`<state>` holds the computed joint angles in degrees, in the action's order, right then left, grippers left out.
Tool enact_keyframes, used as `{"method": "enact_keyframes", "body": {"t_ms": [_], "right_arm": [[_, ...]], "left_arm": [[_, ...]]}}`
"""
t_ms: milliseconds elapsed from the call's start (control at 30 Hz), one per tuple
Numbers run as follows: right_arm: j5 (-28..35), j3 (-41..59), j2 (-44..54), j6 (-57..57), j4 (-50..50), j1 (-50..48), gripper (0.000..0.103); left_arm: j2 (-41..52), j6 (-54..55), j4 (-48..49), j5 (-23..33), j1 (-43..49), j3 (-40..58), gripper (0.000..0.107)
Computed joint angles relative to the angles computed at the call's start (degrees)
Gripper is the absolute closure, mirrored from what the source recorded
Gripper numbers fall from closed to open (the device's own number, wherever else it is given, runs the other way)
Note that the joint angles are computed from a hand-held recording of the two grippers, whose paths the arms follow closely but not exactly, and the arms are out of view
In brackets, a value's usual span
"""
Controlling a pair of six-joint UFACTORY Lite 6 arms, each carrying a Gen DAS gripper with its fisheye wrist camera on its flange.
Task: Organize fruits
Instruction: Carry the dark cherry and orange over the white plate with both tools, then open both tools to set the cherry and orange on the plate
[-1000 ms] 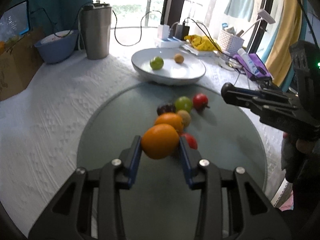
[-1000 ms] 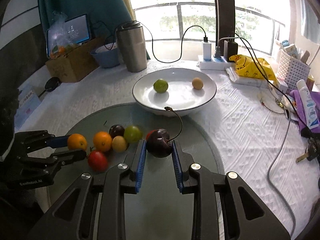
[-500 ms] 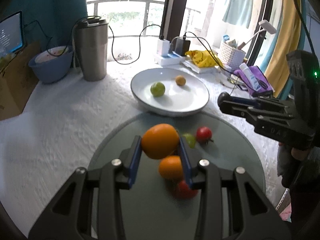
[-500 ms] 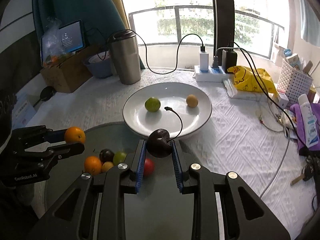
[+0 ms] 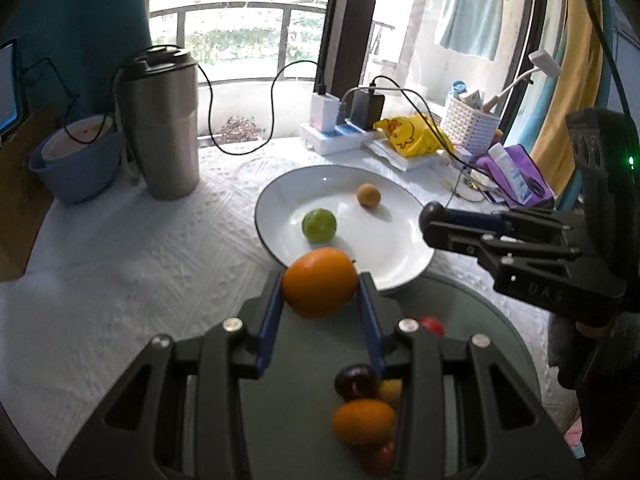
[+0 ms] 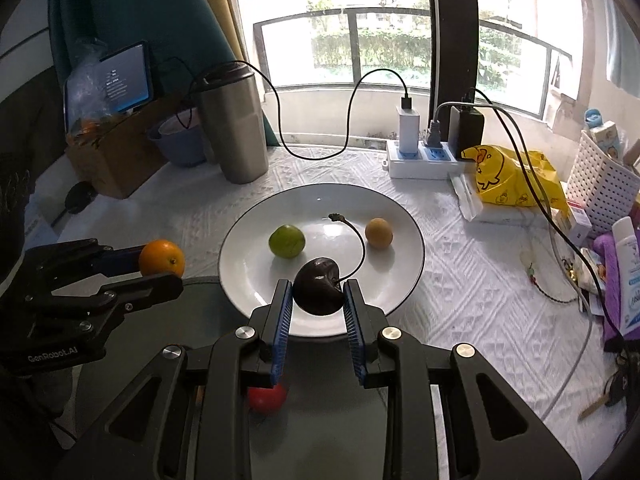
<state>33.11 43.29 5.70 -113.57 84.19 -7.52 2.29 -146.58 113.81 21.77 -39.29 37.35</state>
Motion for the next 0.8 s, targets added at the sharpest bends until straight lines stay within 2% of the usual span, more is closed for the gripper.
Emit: {"method": "enact_keyframes", "body": {"t_ms": [467, 800], "right_arm": [[-4.57, 11.97, 15.20, -2.23, 4.97, 6.14, 0.075], [-6.51, 15.79, 19.08, -1.78, 6.78, 8.13, 0.075]], "left_arm": [[12.51, -15.22, 20.38, -4.82, 9.64, 9.81, 0.069], [16.28, -23.25, 29.96, -7.19, 12.23, 13.65, 0.068]]}}
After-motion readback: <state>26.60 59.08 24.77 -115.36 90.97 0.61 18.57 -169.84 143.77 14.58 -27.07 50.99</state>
